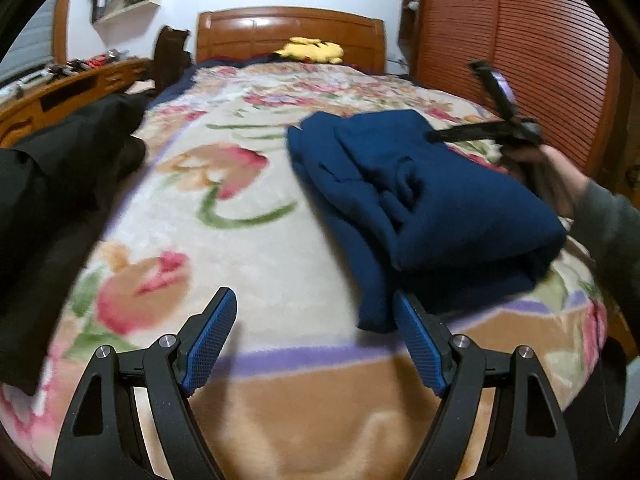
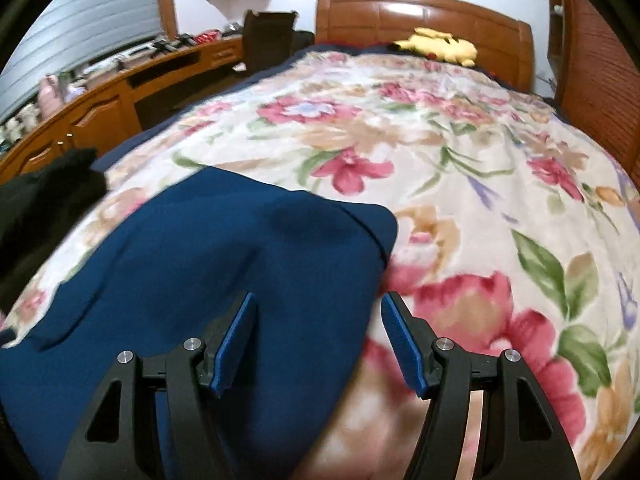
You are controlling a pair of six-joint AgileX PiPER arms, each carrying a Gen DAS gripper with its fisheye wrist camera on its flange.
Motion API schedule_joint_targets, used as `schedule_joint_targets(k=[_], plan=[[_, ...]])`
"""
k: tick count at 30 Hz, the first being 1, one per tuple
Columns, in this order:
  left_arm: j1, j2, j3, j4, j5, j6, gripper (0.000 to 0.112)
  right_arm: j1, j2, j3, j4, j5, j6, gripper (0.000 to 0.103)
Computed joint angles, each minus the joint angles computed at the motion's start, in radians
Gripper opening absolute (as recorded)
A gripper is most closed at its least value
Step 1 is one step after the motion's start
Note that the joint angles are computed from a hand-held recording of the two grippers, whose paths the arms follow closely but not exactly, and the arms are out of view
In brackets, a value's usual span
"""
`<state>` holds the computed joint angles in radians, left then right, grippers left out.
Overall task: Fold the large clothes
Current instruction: 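Grasp the folded jacket with the left gripper and lift it off the bed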
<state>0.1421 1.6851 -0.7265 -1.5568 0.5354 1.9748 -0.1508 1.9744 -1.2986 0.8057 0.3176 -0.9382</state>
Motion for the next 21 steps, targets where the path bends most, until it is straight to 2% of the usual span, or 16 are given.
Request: schedule_joint_targets(k=[1,2,4,6,7,8,9,10,11,12,13,15,17,21], plan=[[-0.006,0.012,-0.008,0.02,0.004,-0.019,0.079,0.0,0.036,-0.044,-0.047,0.016,0.061,0.069],[-0.013,0.015,-0.009,0.027,0.0,-0.029,0.076,-0.01,0.068,-0.085,-0.053,0.061,0.085,0.075],[-0.024,0.033,-0.027,0.059,0.015,-0.069,0.07,-0.03,0.145,-0.186,-0.057,0.167,0.14,0.079],[-0.018,0.051,-0.05,0.114,0.061,-0.123,0.048,-0.052,0.205,-0.253,-0.004,0.238,0.134,0.08],[-0.015,0.068,-0.074,0.159,0.097,-0.175,0.042,-0.066,0.238,-0.294,0.027,0.283,0.128,0.08],[-0.013,0.081,-0.093,0.192,0.129,-0.213,0.025,-0.078,0.262,-0.324,0.053,0.324,0.123,0.08],[-0.007,0.096,-0.115,0.234,0.177,-0.254,0.009,-0.084,0.271,-0.338,0.069,0.347,0.114,0.07],[-0.013,0.097,-0.123,0.251,0.191,-0.282,0.009,-0.099,0.286,-0.362,0.11,0.409,0.082,0.057],[-0.023,0.083,-0.114,0.244,0.173,-0.274,0.008,-0.104,0.294,-0.37,0.139,0.431,0.068,0.037],[-0.034,0.05,-0.088,0.216,0.146,-0.24,0.007,-0.102,0.272,-0.352,0.127,0.413,0.062,0.023],[-0.032,0.025,-0.073,0.199,0.143,-0.228,0.007,-0.087,0.244,-0.327,0.106,0.374,0.053,0.02],[-0.014,-0.02,-0.053,0.169,0.153,-0.2,0.007,-0.056,0.17,-0.254,0.101,0.279,0.015,0.016],[0.002,-0.068,-0.034,0.146,0.149,-0.18,0.007,-0.033,0.088,-0.186,0.152,0.223,-0.043,0.015],[0.084,-0.13,-0.04,0.141,0.161,-0.154,0.006,0.069,-0.041,-0.116,0.066,0.119,0.003,0.014]])
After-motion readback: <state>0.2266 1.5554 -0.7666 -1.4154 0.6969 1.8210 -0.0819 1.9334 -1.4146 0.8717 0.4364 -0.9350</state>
